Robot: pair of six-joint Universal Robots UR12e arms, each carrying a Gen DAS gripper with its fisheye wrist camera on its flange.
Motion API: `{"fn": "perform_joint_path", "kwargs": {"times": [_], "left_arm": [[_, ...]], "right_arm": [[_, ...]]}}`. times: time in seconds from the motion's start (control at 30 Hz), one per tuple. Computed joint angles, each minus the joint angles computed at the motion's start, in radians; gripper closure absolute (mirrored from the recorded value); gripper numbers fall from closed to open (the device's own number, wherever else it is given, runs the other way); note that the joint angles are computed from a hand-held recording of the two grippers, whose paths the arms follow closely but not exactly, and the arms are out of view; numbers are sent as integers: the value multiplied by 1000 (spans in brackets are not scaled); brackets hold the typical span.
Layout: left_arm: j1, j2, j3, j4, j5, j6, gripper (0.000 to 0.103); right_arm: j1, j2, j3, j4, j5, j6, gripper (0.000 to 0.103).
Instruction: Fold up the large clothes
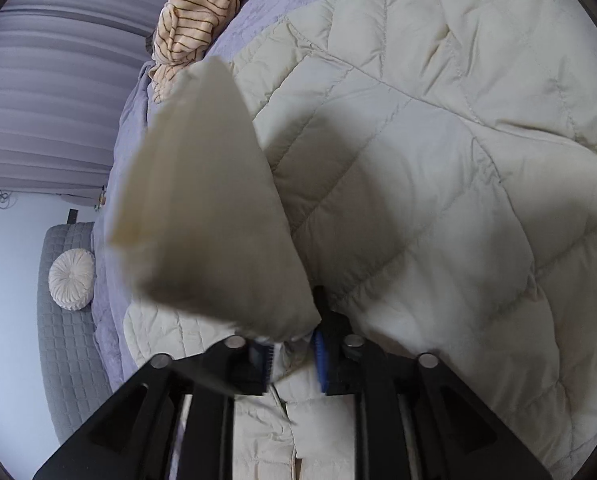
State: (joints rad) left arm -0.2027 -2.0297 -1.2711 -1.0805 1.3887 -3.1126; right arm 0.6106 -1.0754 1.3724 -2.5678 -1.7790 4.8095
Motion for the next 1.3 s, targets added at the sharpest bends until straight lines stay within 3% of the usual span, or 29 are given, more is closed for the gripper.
{"fn": "perform_joint_path", "kwargs": {"times": [0.03, 0.07, 0.2, 0.27, 0.37, 0.5, 0.53, 0.57, 0.6, 0.7, 0.8, 0.93, 1.0, 1.03, 1.07, 1.13, 1.23, 1.3], "left_arm": [[7, -24, 37, -23, -59, -6, 0], [12, -55, 82, -58, -119, -6, 0], [0, -185, 264, -146, -215, -12, 0], [-11, -231, 335, -185, -230, -7, 0], [-19, -266, 388, -199, -241, -5, 5], [-29, -275, 406, -214, -198, 30, 9], [-30, -271, 400, -213, -188, 42, 9], [-31, -268, 392, -209, -180, 52, 9], [-31, -268, 390, -204, -174, 61, 9], [-32, -264, 374, -185, -155, 66, 9], [-33, -254, 356, -154, -138, 49, 9], [-35, -207, 296, -58, -91, 70, 9], [-37, -189, 277, -16, -71, 86, 9], [-39, -182, 270, 0, -66, 94, 9], [-43, -177, 265, 16, -56, 101, 9], [-52, -170, 255, 39, -31, 114, 9], [-69, -164, 231, 46, 10, 123, 9], [-78, -160, 207, 54, 61, 115, 9]], "right_arm": [[5, 0, -5, -14, -1, -24, 45], [12, 2, -21, -5, 1, -48, 36], [40, 62, -123, -60, 86, -131, 36], [44, 132, -217, -87, 172, -178, 36], [47, 252, -373, -104, 234, -202, 39], [52, 369, -542, -36, 228, -190, 53], [52, 387, -570, -12, 218, -181, 67], [53, 400, -587, -2, 212, -172, 88], [53, 411, -597, -7, 209, -162, 93], [55, 451, -645, -39, 240, -174, 95], [52, 487, -702, 8, 315, -199, 95], [45, 450, -678, 113, 356, -237, 91], [41, 391, -597, 96, 377, -264, 62], [43, 348, -538, 85, 357, -279, 40], [50, 298, -474, 99, 311, -294, 37], [57, 206, -361, 170, 209, -281, 37], [54, 98, -221, 246, 92, -132, 39], [44, 55, -152, 250, 44, -62, 61]]}}
